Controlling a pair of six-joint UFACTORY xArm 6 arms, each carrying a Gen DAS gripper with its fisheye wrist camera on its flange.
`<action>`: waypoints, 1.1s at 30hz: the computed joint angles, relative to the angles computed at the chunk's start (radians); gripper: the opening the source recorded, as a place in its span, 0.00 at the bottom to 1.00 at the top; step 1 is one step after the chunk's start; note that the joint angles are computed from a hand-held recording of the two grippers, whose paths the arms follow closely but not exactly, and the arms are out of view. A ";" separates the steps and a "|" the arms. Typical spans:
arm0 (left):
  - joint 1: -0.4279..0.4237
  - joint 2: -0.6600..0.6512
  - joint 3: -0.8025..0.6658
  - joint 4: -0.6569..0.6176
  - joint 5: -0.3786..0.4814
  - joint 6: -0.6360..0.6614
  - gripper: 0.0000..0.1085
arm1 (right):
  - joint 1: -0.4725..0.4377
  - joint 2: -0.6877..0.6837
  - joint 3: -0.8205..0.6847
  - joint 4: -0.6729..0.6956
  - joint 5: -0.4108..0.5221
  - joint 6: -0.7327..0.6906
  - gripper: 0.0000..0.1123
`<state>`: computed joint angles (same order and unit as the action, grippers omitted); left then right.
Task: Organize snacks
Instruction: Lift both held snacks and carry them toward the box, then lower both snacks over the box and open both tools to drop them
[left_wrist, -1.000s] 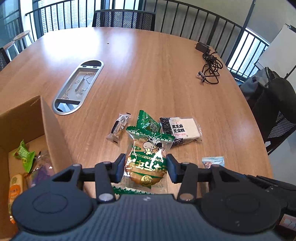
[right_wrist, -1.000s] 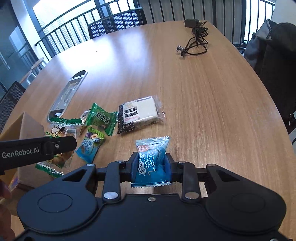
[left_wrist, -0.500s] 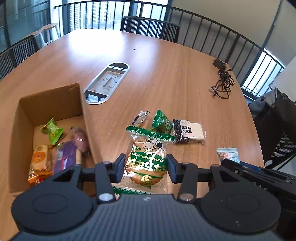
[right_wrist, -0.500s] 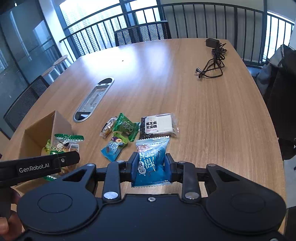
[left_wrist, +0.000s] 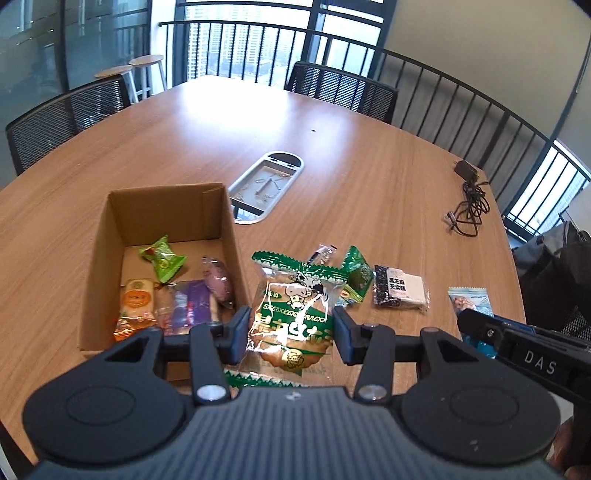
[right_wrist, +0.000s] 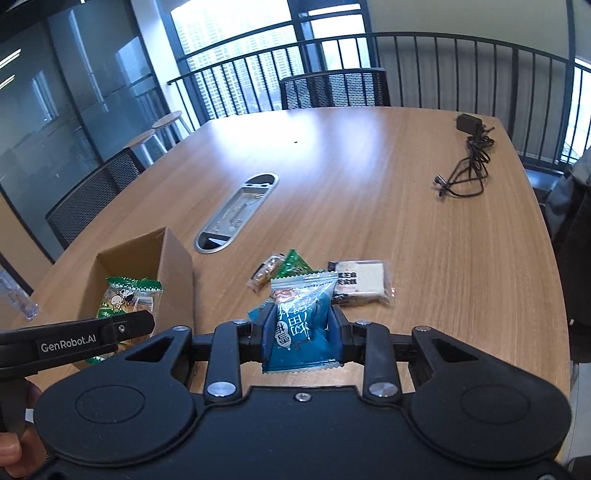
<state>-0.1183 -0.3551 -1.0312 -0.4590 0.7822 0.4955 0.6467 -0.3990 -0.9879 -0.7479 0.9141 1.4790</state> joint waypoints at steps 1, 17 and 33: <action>0.006 -0.003 0.001 0.001 -0.001 -0.006 0.42 | 0.000 0.001 -0.003 -0.001 -0.005 -0.007 0.26; 0.077 -0.022 0.012 0.016 -0.025 -0.054 0.42 | 0.002 0.060 -0.067 -0.014 -0.076 -0.066 0.26; 0.151 0.050 -0.033 -0.031 -0.028 -0.037 0.42 | 0.008 0.182 -0.183 0.009 -0.096 -0.128 0.26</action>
